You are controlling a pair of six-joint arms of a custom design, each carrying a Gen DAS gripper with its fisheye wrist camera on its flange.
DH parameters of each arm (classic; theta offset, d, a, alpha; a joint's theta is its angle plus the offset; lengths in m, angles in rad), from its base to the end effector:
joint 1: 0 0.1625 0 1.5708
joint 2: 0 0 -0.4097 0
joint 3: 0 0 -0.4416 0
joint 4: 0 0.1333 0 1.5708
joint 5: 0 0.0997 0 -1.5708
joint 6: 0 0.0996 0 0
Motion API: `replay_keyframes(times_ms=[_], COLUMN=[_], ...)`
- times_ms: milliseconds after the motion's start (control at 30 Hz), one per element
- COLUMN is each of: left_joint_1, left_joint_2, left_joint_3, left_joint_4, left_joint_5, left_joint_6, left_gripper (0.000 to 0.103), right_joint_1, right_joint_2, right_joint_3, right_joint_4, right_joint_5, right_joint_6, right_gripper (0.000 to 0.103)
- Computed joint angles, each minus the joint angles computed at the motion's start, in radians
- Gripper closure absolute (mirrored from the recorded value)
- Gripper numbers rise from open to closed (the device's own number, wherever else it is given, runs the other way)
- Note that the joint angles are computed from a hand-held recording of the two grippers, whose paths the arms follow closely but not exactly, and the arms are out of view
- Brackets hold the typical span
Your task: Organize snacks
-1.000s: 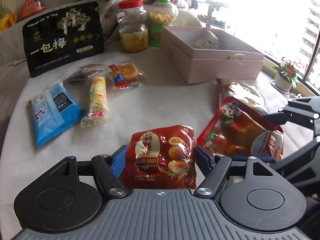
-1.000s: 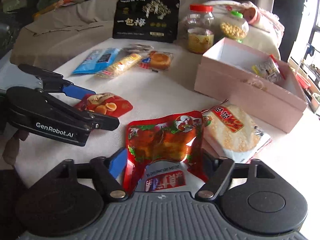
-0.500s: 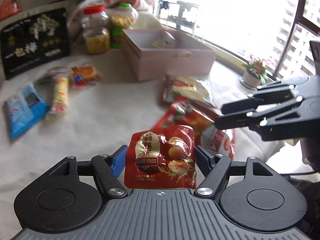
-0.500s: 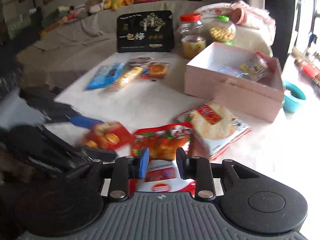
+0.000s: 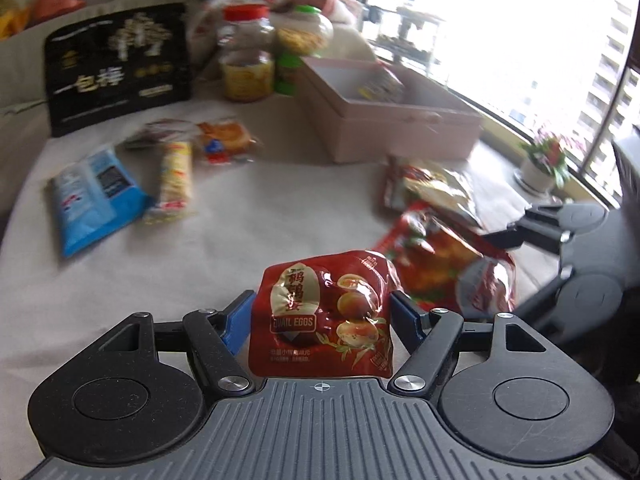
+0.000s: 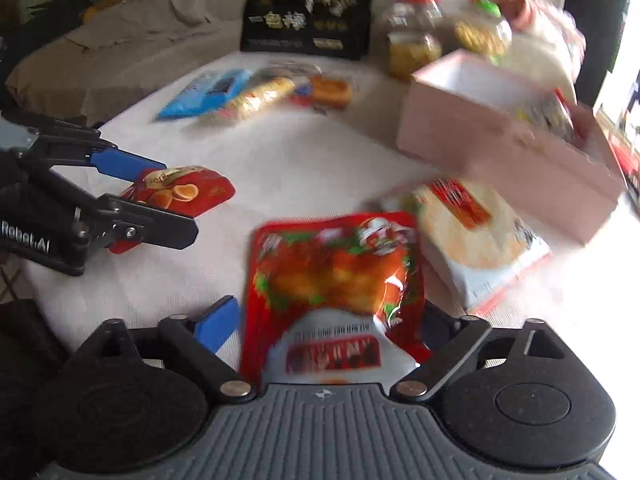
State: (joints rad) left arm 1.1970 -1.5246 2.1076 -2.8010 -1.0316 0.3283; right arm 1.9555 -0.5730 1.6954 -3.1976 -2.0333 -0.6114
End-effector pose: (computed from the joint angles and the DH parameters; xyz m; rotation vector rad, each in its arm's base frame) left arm -0.0177 -0.5502 0.3206 0.6406 2.4213 -0.8519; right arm 0.3323 -0.5840 -0.0432 1.0903 -2.3314 0.5893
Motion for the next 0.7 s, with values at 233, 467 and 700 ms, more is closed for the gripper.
replay_keyframes(times_ms=[233, 467, 700], left_joint_1=[0.009, -0.008, -0.008], left_joint_2=[-0.02, 0.005, 0.077], left_joint_3=[0.004, 0.007, -0.035], left_joint_4=[0.098, 0.145, 0.142], left_joint_5=[-0.063, -0.107, -0.165], left_joint_6=[-0.018, 0.041, 0.079], left_gripper=[0.026, 0.026, 0.026], right_joint_1=[-0.011, -0.099, -0.164], right_joint_2=[-0.04, -0.203, -0.306], right_joint_3=[0.002, 0.105, 0.191], right_joint_4=[0.107, 0.23, 0.235], right_joint_5=[0.034, 0.264, 0.447], right_joint_6=[0.049, 0.297, 0.48], right_gripper=[0.013, 0.016, 0.026])
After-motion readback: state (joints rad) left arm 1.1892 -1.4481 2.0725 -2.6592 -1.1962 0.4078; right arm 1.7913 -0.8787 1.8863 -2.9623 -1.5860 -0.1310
